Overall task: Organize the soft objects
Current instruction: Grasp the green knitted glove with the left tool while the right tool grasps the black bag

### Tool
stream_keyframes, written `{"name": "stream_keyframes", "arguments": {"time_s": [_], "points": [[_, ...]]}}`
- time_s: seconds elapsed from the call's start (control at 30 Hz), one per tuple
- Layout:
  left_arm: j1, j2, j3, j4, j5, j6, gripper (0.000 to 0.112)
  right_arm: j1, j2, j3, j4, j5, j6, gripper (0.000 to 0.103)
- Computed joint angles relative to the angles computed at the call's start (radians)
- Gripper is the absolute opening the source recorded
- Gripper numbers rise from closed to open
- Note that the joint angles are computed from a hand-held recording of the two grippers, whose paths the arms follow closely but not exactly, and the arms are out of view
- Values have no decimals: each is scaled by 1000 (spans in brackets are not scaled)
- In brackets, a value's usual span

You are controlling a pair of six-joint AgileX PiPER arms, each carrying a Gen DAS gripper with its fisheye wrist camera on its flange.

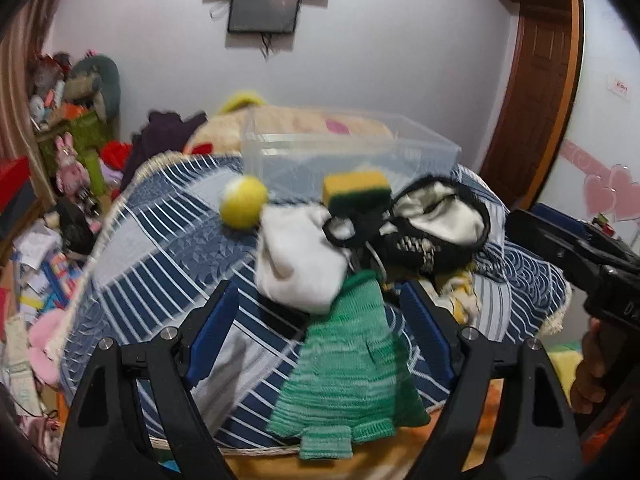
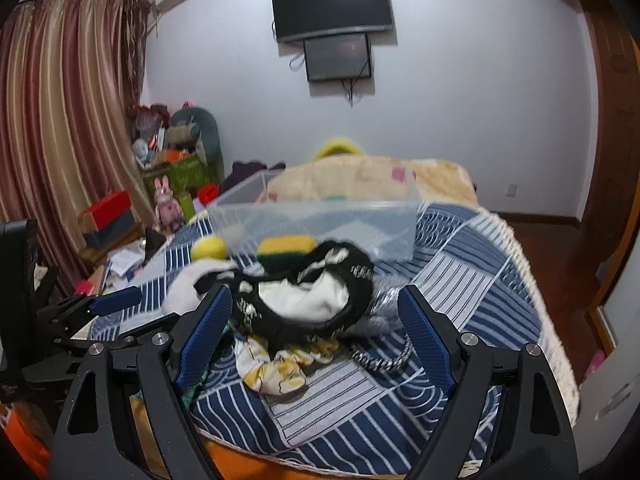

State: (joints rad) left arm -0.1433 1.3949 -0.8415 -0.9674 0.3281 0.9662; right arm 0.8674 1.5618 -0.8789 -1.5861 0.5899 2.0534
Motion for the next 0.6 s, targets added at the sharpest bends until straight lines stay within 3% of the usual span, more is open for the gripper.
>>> {"name": "stream_keyframes", "arguments": {"time_s": [0.13, 0.3, 0.4, 0.6], "points": [[13, 52, -8, -32, 65, 37, 82, -24, 21, -8, 25, -39, -29, 83], [3, 105, -19, -24, 95, 47, 47, -31, 30, -15, 34, -59, -39, 83], [8, 94, -4, -76, 99, 108, 32, -36, 34, -19, 41, -66, -47, 83], [5, 33, 24, -60, 100, 109, 22, -48, 35, -25, 55, -76, -67, 83]]}}
